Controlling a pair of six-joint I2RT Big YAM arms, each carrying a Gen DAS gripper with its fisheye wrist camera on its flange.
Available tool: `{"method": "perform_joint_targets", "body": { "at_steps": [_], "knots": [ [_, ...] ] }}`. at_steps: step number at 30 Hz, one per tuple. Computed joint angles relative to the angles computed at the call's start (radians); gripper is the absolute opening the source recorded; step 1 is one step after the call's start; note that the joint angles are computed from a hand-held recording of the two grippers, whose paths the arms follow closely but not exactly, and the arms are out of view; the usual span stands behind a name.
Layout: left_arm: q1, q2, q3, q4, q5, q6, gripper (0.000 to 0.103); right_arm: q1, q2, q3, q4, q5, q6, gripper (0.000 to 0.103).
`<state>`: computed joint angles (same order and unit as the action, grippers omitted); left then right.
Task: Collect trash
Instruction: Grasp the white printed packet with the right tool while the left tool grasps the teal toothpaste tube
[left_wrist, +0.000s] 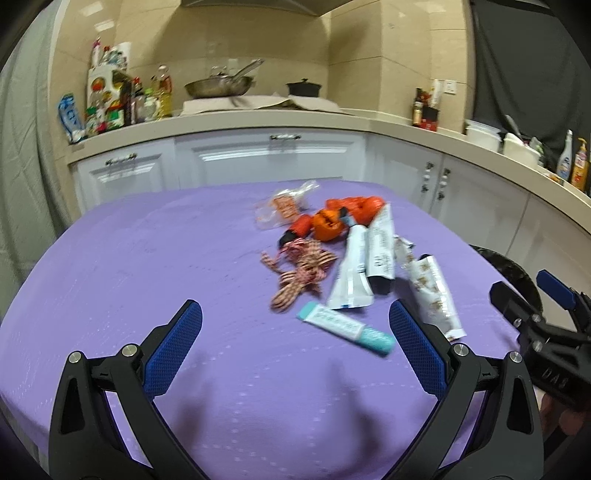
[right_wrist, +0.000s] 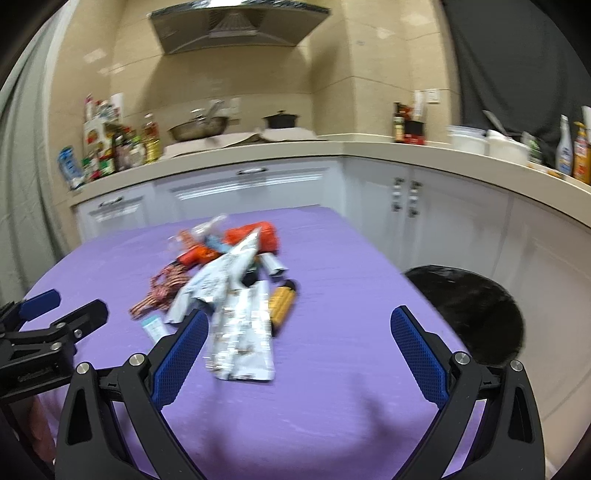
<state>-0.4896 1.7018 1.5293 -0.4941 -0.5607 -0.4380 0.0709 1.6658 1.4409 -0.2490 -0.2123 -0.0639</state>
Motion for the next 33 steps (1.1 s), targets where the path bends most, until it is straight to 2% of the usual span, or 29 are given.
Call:
{"method": "perform_joint_targets", "body": {
  "at_steps": [3, 5, 7, 10, 12, 14, 15, 17, 22, 33],
  "knots": [
    [0.013, -0.001, -0.006, -0.01, 0.001, -0.014, 0.099, 0.016, 0.016, 0.013, -0.005, -0.002, -0.027, 0.09],
    [0.019, -0.005, -0.015, -0.009, 0.003, -0.021, 0.099, 0.024, 0.038, 0.04, -0.05, -0.028, -0.049, 0.056],
    [0.025, -0.008, -0.023, -0.01, 0.007, -0.028, 0.099, 0.034, 0.063, 0.07, -0.095, -0.039, -0.06, 0.054],
    [0.034, -0.01, -0.033, -0.009, 0.015, -0.038, 0.099, 0.043, 0.081, 0.087, -0.121, -0.043, -0.079, 0.048],
    [0.042, -0.011, -0.037, -0.013, 0.023, -0.047, 0.099, 0.05, 0.089, 0.092, -0.135, -0.046, -0.093, 0.039],
    [0.046, -0.009, -0.034, -0.019, 0.03, -0.053, 0.099, 0.053, 0.101, 0.105, -0.164, -0.057, -0.108, 0.024],
    [0.048, -0.008, -0.032, -0.02, 0.032, -0.055, 0.099, 0.054, 0.104, 0.107, -0.17, -0.058, -0.112, 0.022],
    [0.049, -0.004, -0.029, -0.02, 0.037, -0.056, 0.099, 0.049, 0.099, 0.1, -0.168, -0.065, -0.116, 0.009],
    [0.041, 0.012, -0.007, -0.03, 0.045, -0.054, 0.099, 0.048, 0.064, 0.06, -0.106, -0.038, -0.148, 0.005],
    [0.0, 0.085, 0.096, -0.082, 0.072, -0.048, 0.099, -0.013, 0.006, 0.014, -0.035, -0.077, -0.118, 0.005]
  ]
}}
